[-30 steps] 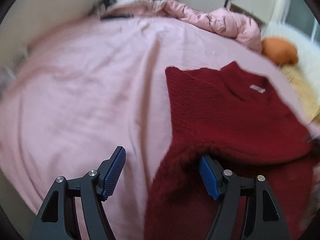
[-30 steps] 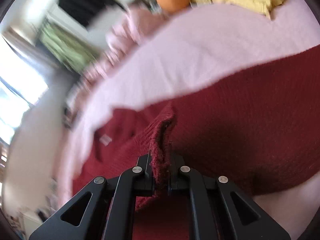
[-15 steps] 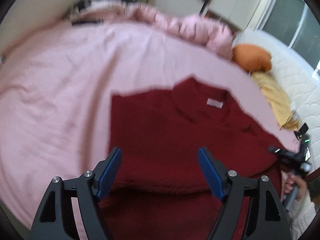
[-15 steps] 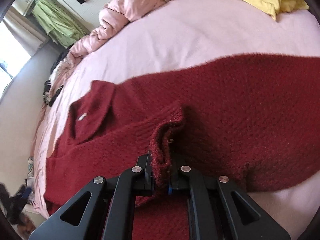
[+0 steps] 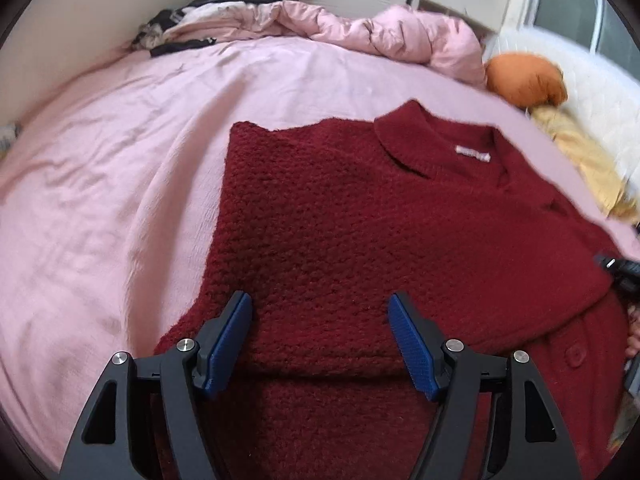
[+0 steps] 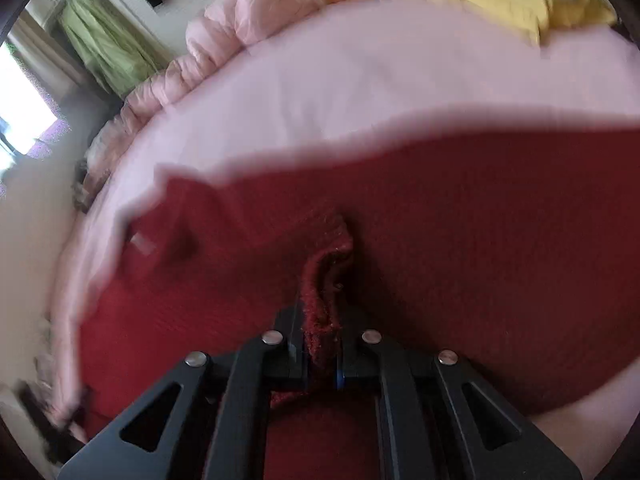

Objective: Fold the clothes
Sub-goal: 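Carry the held sleeve across the body over the first folded sleeve, then lay the sleeve down and open the right gripper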

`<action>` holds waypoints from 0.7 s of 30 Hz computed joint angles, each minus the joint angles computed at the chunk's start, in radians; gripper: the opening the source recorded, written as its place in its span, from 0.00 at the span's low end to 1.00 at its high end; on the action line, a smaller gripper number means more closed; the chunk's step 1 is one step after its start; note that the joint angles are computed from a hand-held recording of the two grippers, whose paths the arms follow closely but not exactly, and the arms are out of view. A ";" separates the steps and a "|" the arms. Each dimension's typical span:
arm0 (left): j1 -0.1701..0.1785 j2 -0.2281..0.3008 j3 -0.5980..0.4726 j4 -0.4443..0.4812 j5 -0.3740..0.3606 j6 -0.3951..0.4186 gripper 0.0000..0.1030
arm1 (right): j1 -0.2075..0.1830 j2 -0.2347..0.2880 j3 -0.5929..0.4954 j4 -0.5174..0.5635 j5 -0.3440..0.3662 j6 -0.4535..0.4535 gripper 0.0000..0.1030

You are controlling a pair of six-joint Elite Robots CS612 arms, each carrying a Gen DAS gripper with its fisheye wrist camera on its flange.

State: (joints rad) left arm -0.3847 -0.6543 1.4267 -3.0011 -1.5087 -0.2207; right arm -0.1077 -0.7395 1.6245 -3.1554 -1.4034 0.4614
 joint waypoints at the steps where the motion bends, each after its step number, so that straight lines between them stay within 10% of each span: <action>1: 0.000 0.001 -0.004 0.008 0.002 0.002 0.69 | 0.006 -0.001 0.004 -0.019 -0.025 -0.020 0.09; 4: 0.001 0.000 -0.013 0.036 0.001 0.000 0.69 | 0.033 -0.021 -0.017 0.064 -0.135 -0.073 0.18; 7: 0.000 -0.010 -0.025 0.091 0.002 -0.025 0.69 | 0.077 -0.041 -0.046 0.177 -0.440 -0.119 0.24; 9: -0.003 -0.021 -0.035 0.139 -0.002 -0.053 0.69 | 0.086 -0.059 -0.044 0.184 -0.518 -0.112 0.24; 13: -0.026 -0.040 -0.054 0.095 -0.090 0.025 0.70 | 0.079 -0.095 0.004 0.060 -0.311 -0.174 0.27; 21: -0.031 0.033 -0.159 0.327 -0.073 0.003 0.75 | 0.112 -0.027 -0.085 0.307 -0.260 -0.227 0.36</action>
State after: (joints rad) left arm -0.4160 -0.6214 1.2680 -2.6736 -1.5819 -0.2174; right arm 0.0045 -0.7663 1.5397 -2.8489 -1.6635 0.2345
